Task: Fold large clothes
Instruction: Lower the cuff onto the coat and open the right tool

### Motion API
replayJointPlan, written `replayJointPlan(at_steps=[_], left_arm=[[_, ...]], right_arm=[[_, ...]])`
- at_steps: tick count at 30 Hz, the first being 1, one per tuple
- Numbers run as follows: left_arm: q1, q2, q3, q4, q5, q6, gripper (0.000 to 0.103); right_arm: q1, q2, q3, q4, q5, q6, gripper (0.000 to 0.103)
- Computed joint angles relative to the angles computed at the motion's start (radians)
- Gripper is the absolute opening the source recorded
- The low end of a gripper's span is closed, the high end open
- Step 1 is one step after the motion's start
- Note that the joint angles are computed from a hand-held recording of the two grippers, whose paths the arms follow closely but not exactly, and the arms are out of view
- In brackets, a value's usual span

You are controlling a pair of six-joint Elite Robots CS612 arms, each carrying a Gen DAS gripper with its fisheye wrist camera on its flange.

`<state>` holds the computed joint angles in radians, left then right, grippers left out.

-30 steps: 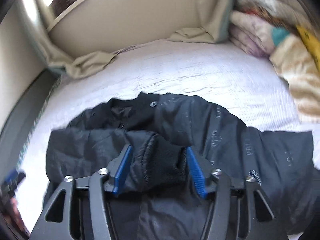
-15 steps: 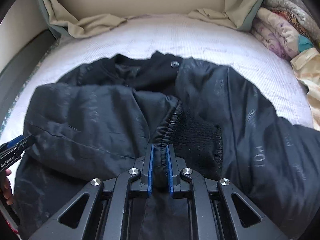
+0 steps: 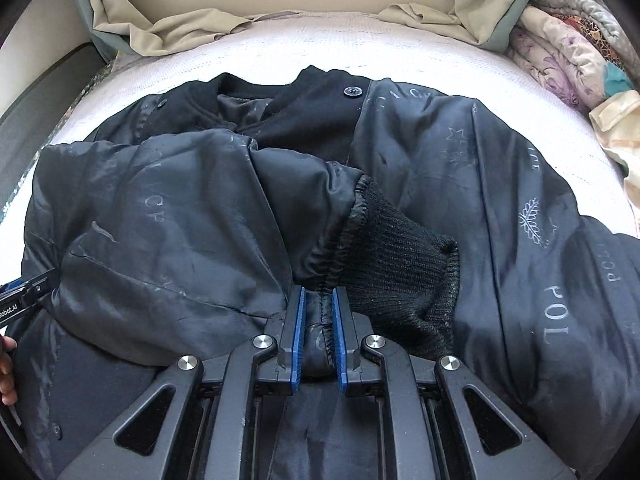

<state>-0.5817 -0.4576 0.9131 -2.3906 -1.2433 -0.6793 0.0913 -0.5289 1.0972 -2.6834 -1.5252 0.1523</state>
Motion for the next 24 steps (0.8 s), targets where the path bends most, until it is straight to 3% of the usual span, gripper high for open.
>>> replayJointPlan(at_steps=[3, 6, 13, 17, 24], left_arm=[[-0.005, -0.001, -0.002, 0.012, 0.025, -0.021, 0.086], [-0.002, -0.014, 0.013, 0.003, 0.005, -0.061, 0.088], [0.003, -0.077, 0.095, -0.070, -0.024, -0.071, 0.087], [-0.003, -0.127, 0.168, -0.129, 0.031, -0.031, 0.088], [-0.025, -0.188, 0.267, -0.292, 0.108, 0.007, 0.093]], right_arm=[[-0.008, 0.006, 0.006, -0.036, 0.035, 0.030, 0.007], [-0.017, 0.004, 0.013, -0.046, 0.072, 0.055, 0.007], [-0.015, -0.018, 0.018, -0.016, 0.067, 0.081, 0.016], [-0.028, -0.054, 0.050, -0.045, 0.109, 0.158, 0.045], [-0.050, -0.177, 0.190, -0.180, 0.067, 0.192, 0.048]])
